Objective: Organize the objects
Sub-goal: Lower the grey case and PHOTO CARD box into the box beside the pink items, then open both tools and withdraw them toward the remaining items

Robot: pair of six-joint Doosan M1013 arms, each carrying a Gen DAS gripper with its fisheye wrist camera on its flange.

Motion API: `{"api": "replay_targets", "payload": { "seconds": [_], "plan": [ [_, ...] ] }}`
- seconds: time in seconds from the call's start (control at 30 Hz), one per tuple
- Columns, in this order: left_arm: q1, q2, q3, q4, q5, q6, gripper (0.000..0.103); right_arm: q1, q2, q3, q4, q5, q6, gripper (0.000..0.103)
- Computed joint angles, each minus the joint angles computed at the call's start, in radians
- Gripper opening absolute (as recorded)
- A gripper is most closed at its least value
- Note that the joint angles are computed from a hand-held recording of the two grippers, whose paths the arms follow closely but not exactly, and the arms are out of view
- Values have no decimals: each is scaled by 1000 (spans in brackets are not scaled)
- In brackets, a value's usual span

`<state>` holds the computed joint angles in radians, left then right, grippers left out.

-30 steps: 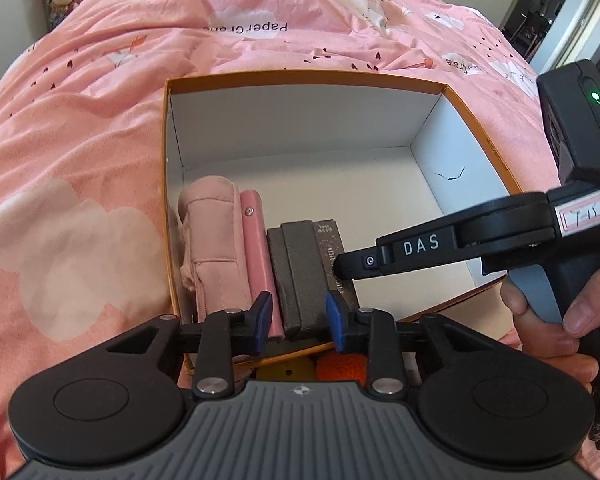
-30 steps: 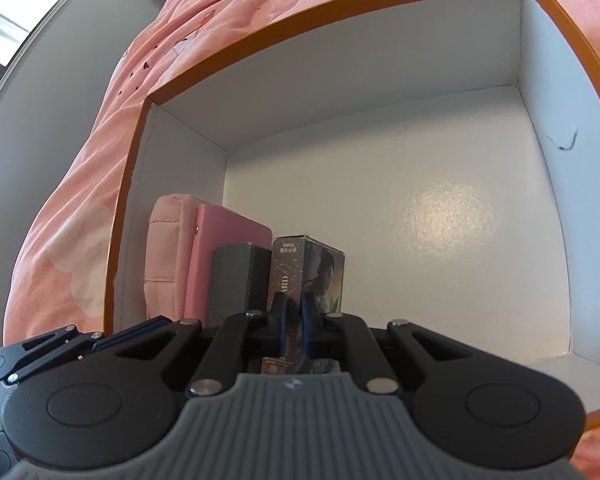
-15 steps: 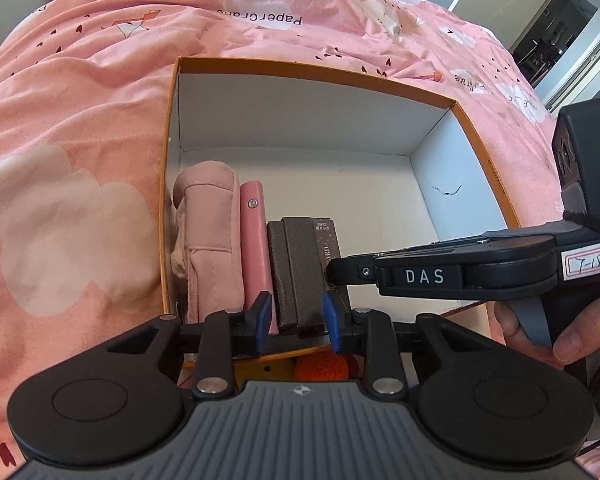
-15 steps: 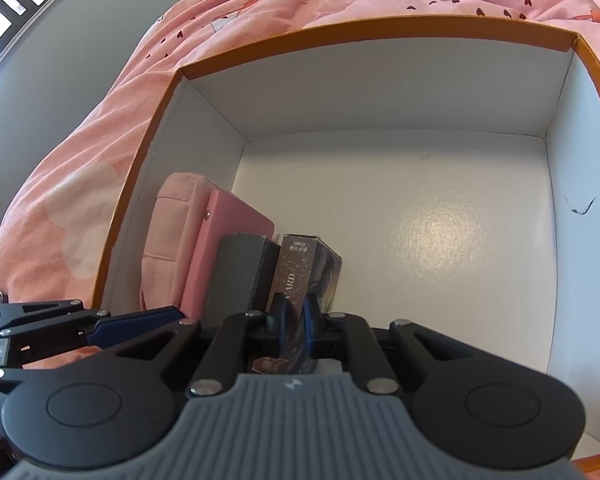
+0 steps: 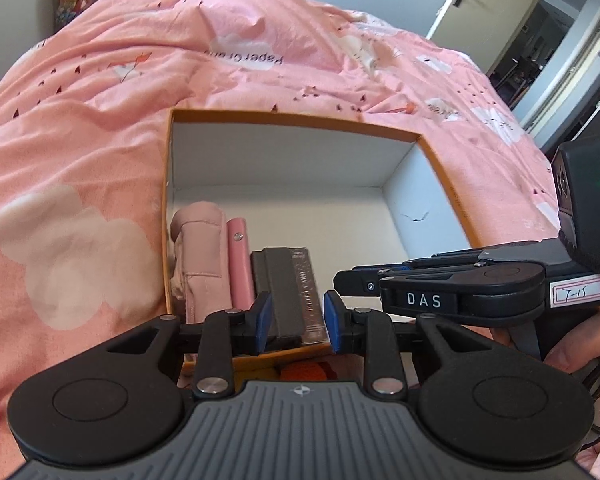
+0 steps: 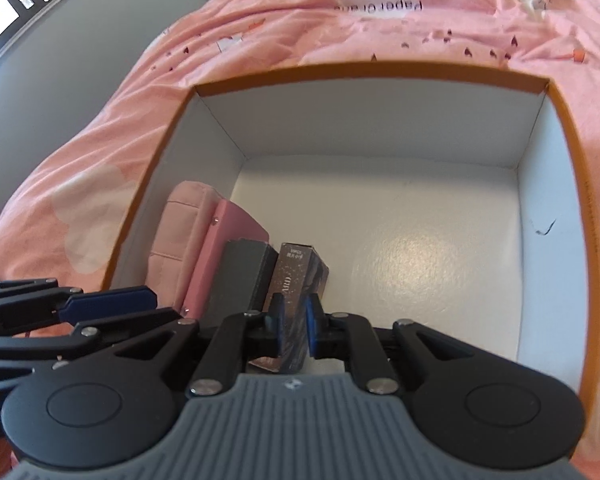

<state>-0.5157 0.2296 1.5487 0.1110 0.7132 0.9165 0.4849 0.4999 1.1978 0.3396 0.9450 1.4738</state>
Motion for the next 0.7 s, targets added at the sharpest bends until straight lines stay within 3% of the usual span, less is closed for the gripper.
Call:
{"api": "replay_targets", "payload": {
  "seconds": [0.27,0.37,0.57,0.7],
  "plan": [
    [-39,-46,20,6,3,54,32,-9,-122,139,49,-138,-62,15],
    [-49,-54,28,-16,18,76,32,-14,-155,177,40,-146,-44,22],
    [-57,-48,44,-79,57,88,33,-13,-207,251,-23,-111,39,22],
    [-52,-41,51,-187,69,156,34,-1,-232,286,-90,-87,68,22]
  ]
}}
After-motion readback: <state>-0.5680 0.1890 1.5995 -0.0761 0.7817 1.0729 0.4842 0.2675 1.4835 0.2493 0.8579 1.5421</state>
